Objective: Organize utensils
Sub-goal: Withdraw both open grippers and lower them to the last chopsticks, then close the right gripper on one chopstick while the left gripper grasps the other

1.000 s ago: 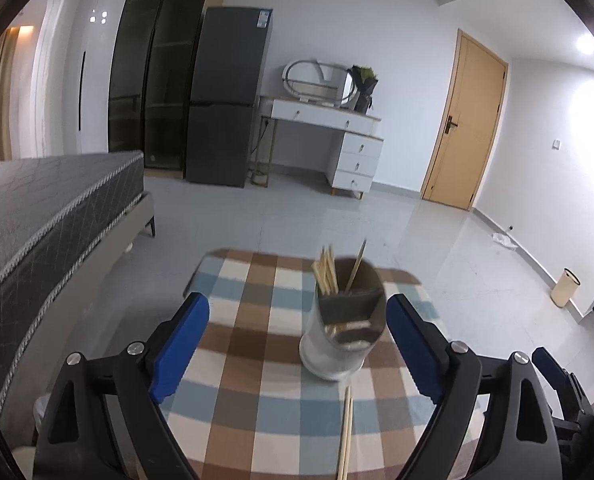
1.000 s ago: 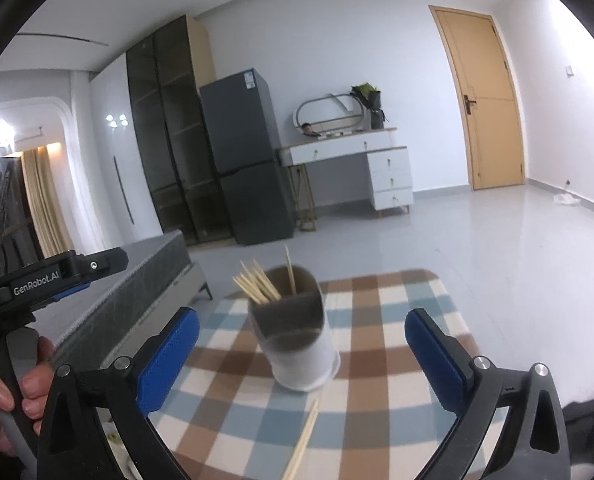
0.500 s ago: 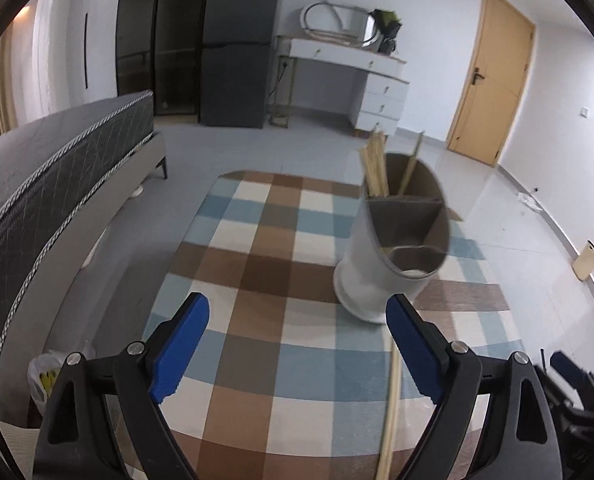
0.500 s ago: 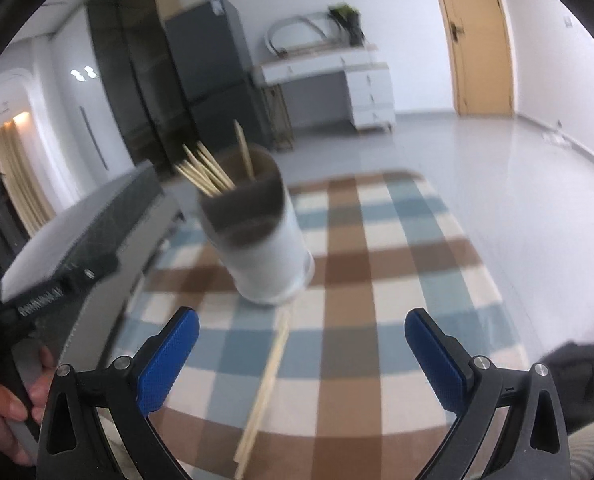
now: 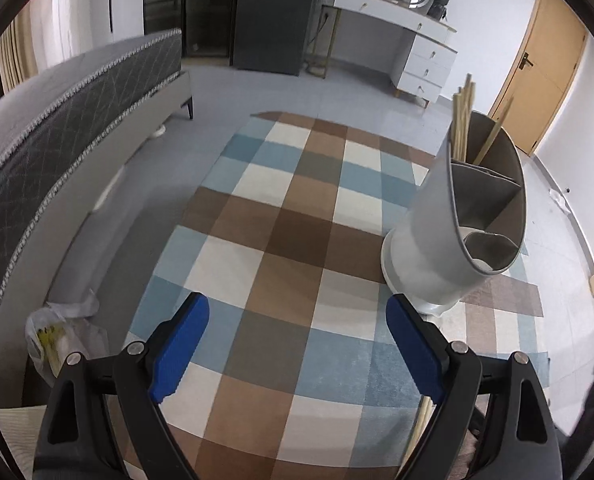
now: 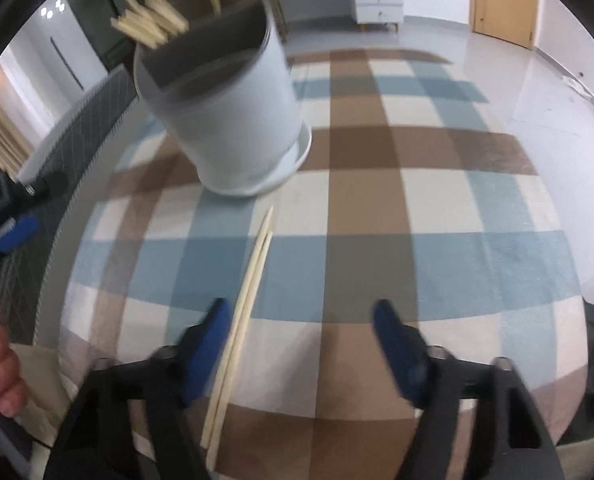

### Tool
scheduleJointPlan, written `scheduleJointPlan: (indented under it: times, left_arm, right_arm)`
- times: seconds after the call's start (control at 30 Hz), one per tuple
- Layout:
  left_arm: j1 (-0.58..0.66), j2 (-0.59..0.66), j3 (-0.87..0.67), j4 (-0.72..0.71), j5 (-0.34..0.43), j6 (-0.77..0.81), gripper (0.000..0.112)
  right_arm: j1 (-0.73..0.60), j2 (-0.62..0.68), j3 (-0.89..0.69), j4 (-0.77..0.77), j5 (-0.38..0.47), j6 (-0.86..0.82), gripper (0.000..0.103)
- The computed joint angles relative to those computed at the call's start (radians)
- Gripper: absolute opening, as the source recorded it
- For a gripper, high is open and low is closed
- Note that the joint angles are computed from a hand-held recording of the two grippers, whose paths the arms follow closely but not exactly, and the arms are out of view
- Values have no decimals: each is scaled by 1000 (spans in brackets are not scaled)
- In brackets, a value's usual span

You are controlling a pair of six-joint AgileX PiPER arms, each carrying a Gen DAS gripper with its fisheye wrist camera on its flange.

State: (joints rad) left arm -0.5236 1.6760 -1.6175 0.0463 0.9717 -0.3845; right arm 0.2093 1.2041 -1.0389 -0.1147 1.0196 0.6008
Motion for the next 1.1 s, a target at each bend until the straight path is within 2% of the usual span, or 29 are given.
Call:
scheduleJointPlan:
  times: [0.07, 0.13, 0.23, 0.27, 0.33, 0.43, 0.7, 0.87, 1.0, 1.1]
  left_arm:
    - [5, 7, -17, -11, 17, 4, 87]
    - [5, 10, -24, -13, 25, 7, 87]
    - [10, 24, -39, -18, 48, 13, 87]
    - [14, 30, -45, -23, 55, 13, 87]
    - [21, 36, -48, -27, 63, 12, 87]
    - [28, 41, -57, -33, 73, 14, 87]
    - [46, 46, -67, -69, 85, 29, 87]
    - [58, 57, -76, -82, 102, 24, 87]
    - [62, 56, -75, -87, 106, 25, 87]
    - [61, 54, -72, -78, 103, 23, 87]
  right_arm:
    - [-2, 22, 1, 22, -18, -18, 52]
    - [12, 41, -4, 22, -33, -27, 45]
    - [42, 79, -22, -7, -33, -19, 45]
    - [61, 93, -29, -31, -22, -4, 44]
    - [101, 121, -47, -97, 22, 39, 32]
    - [118, 125, -55, -128, 55, 67, 29]
    - [78, 100, -49, -31, 5, 37, 30]
    - [129, 138, -83, -81, 43, 56, 31]
    - [119, 151, -95, -84, 47, 84, 26]
    - [115, 180, -125, -101, 58, 94, 26]
